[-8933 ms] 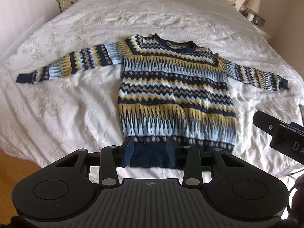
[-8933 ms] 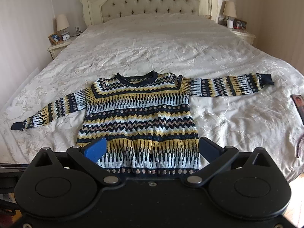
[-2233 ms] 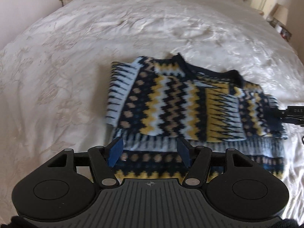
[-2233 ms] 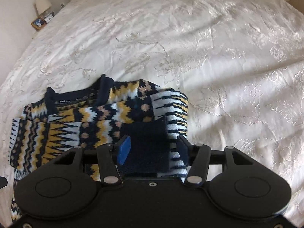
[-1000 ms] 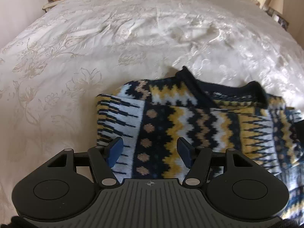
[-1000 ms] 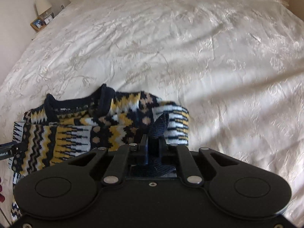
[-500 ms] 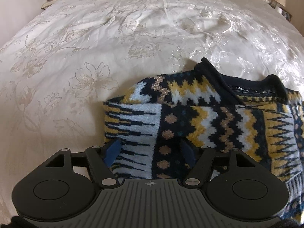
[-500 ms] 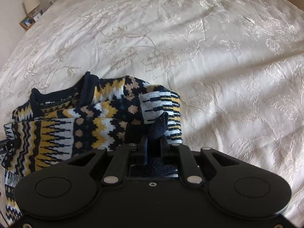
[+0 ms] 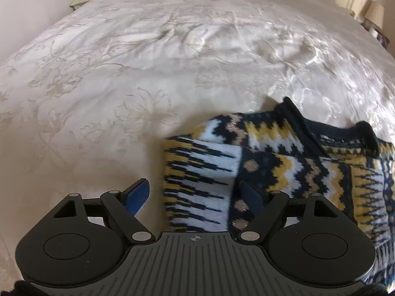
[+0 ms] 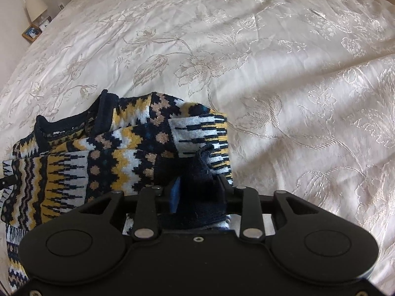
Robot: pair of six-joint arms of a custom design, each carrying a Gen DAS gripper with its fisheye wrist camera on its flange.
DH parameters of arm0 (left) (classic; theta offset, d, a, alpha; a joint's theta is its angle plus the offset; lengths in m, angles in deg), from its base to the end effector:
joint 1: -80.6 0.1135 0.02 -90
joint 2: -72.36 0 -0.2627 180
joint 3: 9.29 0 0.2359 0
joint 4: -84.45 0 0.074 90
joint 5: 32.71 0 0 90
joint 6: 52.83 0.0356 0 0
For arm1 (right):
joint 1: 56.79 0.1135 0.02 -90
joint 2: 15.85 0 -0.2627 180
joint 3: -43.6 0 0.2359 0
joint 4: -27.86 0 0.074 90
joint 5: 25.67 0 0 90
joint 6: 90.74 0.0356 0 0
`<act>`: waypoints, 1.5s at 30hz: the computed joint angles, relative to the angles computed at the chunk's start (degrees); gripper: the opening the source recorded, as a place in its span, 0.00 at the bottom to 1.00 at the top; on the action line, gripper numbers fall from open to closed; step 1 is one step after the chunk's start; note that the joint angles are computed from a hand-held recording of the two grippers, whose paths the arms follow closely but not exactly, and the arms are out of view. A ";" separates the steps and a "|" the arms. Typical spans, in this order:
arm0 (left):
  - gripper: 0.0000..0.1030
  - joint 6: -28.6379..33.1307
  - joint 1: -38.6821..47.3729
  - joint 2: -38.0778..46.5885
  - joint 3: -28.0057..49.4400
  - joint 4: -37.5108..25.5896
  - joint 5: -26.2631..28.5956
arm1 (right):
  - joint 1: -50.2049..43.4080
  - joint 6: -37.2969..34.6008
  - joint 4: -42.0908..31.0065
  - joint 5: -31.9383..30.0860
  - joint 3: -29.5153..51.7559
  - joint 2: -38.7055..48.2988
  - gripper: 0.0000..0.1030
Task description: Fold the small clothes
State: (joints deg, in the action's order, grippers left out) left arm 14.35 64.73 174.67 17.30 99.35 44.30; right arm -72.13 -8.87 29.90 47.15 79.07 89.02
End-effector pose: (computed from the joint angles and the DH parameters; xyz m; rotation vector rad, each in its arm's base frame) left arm 0.1822 -0.0435 0.0467 -0.2334 2.5787 0.0549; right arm 0.2072 -0.0459 0.0469 0.0877 2.6816 0.2874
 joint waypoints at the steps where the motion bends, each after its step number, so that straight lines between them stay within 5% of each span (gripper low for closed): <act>1: 0.78 0.50 1.00 0.64 0.32 0.02 0.50 | 0.16 0.06 0.15 0.18 -0.10 -0.07 0.42; 14: 0.88 6.90 11.30 10.19 7.56 3.62 11.71 | -1.15 -0.63 1.72 -1.09 -0.16 -2.45 0.78; 20: 0.87 3.91 10.10 12.44 8.30 5.44 10.94 | -2.70 -1.05 -0.02 -5.10 6.34 5.48 0.78; 26: 0.59 0.68 9.63 10.52 7.28 4.86 9.94 | -1.72 0.63 0.63 -5.01 9.41 10.33 0.79; 29: 0.34 -0.50 8.89 9.71 6.13 6.26 9.56 | -1.22 1.16 1.15 -5.33 9.57 10.70 0.81; 31: 0.25 -1.42 7.29 8.64 5.41 6.11 7.15 | -1.13 0.94 0.59 -6.02 9.72 10.51 0.62; 32: 0.23 -2.15 6.41 7.75 4.94 5.89 5.74 | -0.75 0.68 0.26 -5.97 9.57 9.92 0.22; 37: 0.18 -6.11 2.24 4.07 3.24 4.28 -2.84 | 8.43 -2.17 4.43 4.25 2.52 -1.21 0.22; 40: 0.19 -3.84 3.75 7.08 5.35 3.38 -1.95 | 9.29 -0.08 4.32 7.34 4.58 2.79 0.25; 43: 0.23 -1.40 4.83 9.34 7.29 2.76 -0.62 | 7.28 2.62 1.94 6.82 9.20 9.23 0.38; 45: 0.26 -0.85 5.46 8.88 7.50 1.82 0.32 | 6.50 2.78 0.72 6.22 9.95 8.91 0.56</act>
State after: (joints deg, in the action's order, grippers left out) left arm 13.50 70.19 183.54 24.80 101.17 44.63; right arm -65.63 -6.09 30.62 53.37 89.02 97.92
